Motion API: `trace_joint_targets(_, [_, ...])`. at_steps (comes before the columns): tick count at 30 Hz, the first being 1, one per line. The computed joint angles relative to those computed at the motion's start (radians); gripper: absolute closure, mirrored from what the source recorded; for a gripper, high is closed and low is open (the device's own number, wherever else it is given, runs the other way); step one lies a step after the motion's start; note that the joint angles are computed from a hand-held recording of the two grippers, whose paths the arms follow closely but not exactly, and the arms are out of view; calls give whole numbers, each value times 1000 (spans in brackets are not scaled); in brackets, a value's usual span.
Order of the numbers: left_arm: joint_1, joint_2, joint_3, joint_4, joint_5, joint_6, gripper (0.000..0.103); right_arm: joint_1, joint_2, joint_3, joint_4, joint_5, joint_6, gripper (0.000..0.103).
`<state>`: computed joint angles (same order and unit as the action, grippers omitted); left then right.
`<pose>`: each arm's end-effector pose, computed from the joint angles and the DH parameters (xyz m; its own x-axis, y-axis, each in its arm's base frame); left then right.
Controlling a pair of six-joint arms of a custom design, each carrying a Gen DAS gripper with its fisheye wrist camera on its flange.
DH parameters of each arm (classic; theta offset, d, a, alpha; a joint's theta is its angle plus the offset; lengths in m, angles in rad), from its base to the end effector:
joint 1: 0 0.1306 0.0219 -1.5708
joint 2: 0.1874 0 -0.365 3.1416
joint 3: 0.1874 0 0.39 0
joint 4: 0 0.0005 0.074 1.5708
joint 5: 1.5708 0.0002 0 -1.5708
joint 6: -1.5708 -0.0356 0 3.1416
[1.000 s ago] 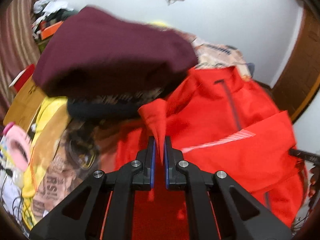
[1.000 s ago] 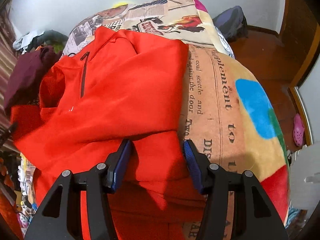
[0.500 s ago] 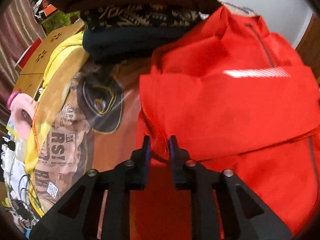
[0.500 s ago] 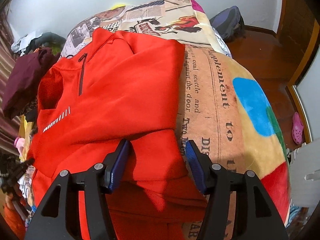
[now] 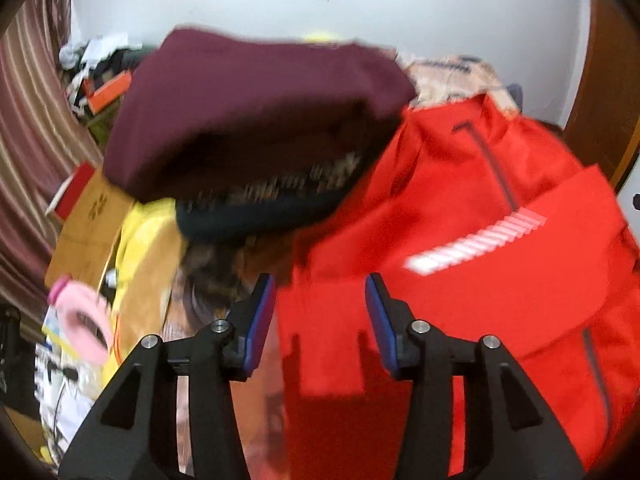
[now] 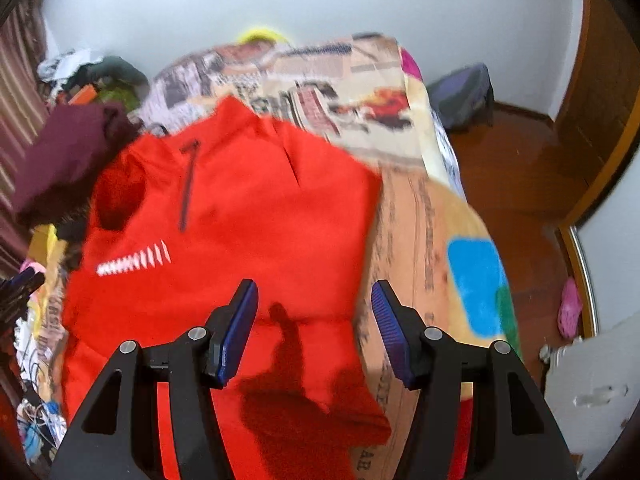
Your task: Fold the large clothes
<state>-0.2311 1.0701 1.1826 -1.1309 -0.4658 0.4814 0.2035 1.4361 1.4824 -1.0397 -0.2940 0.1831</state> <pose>0.3465 -0.0656 0.4314 -0.7230 -0.2549 -0.6421 -0.4056 0.9090 0.0959 0.4774 0.1085 0.4225 -0.7435 -0.3313 -0.5809 -0.4919 0.8594 0.1394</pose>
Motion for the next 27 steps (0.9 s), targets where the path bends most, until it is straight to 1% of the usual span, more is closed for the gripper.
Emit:
trace_joint_targets(3, [1,42,51,59,-7,-50,55,10,30,65,1,-48,-14,48])
trace_joint_targets(6, [20,84,77,113,12,-92,54,31,74,129,6,-65,-23,48])
trace_joint_targets(10, [44,164,118,172,37,-139,54,65,156,228,-2,-84,-11,48])
trace_joint_targets(12, [57,197,132,190,45,-154,54,88,221,298,-19,-86,21,48])
trace_joint_targets(15, [79,247,152,212,69,-168,54,120,316,400,-59,-71,51,48])
trace_joint_targets(18, [95,285,160,242,92,-189,54,153,433,534,-112,-44,66,48])
trace_joint_targets(23, [105,331,156,291,82,-225,54,187,611,766,-211,13,81,48])
trace_joint_targets(26, [103,333,139,336,73,-234,59,197,699,894,-262,-8,60,48])
trace_joint_targets(27, [101,335,136,348,64,-240,65,201,730,939,-285,-15,50,48])
